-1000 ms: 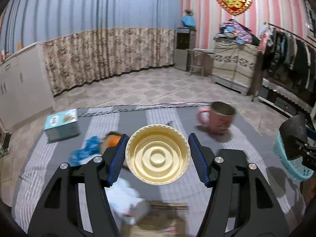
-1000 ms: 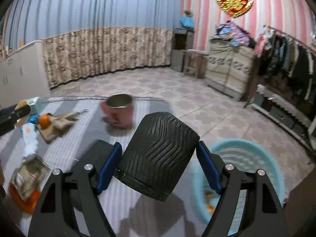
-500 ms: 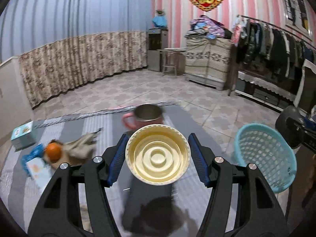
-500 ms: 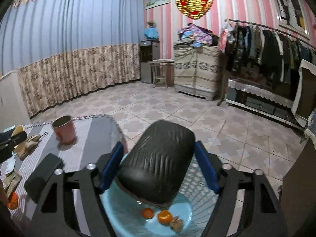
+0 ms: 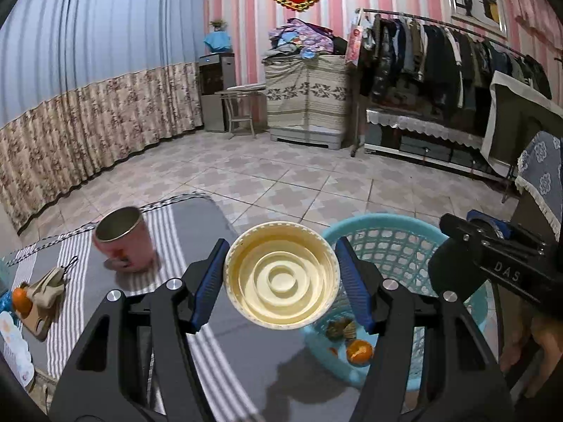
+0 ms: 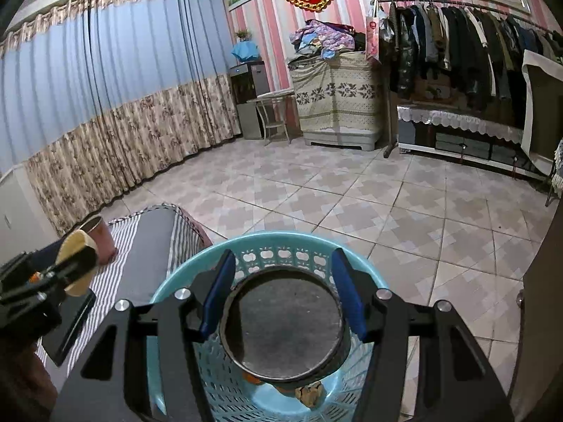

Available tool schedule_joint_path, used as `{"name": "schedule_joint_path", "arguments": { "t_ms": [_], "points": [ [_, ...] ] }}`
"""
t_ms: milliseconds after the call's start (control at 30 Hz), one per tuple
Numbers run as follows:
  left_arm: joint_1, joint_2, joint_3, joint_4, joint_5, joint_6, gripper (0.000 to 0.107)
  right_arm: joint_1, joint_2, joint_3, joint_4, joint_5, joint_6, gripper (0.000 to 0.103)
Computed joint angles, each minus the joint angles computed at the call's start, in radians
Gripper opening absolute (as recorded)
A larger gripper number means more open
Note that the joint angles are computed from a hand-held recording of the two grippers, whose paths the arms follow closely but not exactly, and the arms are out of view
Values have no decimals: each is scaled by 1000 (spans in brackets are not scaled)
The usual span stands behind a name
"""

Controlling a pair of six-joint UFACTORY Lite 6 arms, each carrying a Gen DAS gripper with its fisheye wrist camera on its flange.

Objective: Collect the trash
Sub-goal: 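Carry the black cup and gold lid to the basket and release both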

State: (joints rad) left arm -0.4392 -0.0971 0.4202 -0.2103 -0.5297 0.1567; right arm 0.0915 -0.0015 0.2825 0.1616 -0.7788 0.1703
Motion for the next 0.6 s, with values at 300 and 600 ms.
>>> {"name": "schedule_joint_path", "arguments": {
  "t_ms": [300,600],
  "points": [
    [-33,94,94,29,14,-56,61,-52,28,-19,-54,-62,59,70],
    [-38,152,162,66,37,-98,86,-17,3,-52,98,-77,-36,73]
  ]
}}
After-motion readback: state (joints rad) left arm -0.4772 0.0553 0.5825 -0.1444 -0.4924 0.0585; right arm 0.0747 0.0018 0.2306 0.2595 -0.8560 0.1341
